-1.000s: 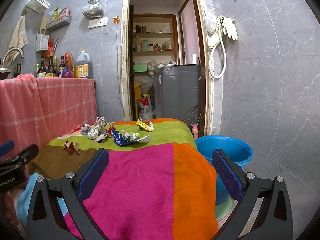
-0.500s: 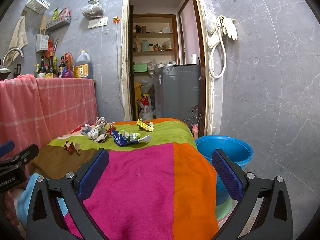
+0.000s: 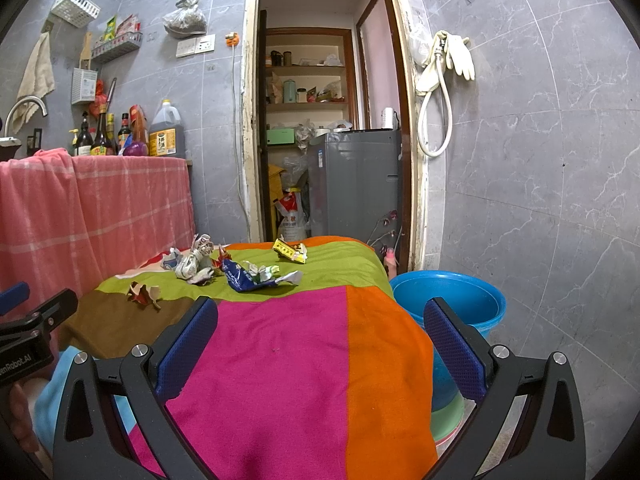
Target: Collect trash
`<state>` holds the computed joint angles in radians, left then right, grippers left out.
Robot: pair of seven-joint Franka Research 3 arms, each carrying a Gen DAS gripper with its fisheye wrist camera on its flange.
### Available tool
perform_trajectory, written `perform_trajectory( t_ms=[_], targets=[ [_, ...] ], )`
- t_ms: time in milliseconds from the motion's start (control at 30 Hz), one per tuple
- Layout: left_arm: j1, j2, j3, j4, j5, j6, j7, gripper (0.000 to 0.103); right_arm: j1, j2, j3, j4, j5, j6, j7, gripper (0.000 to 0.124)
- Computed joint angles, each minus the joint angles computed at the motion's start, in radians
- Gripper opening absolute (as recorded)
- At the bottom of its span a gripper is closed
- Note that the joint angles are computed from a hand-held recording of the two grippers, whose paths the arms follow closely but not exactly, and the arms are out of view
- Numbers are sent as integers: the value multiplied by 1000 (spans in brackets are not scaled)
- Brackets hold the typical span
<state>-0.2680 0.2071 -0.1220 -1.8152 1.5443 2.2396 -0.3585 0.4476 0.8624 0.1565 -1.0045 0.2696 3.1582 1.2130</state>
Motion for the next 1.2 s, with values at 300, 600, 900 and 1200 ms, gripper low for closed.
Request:
perform_trajectory(
  t_ms=[300, 600, 900, 1200],
  targets=[
    [0, 0, 0, 0, 0, 0, 0, 101, -1, 0, 1, 0, -1, 1, 1, 103],
    [0, 0, 1, 0, -1, 0, 0, 101, -2, -1, 2, -2, -1, 1, 1, 103],
    [-1, 0, 1, 1, -2, -1, 1, 101, -2, 2, 4, 2, -2, -1, 1, 103],
    [-3, 12, 2, 8, -9, -5, -3, 101, -3, 10, 10, 15, -2, -6, -3, 103]
  ],
)
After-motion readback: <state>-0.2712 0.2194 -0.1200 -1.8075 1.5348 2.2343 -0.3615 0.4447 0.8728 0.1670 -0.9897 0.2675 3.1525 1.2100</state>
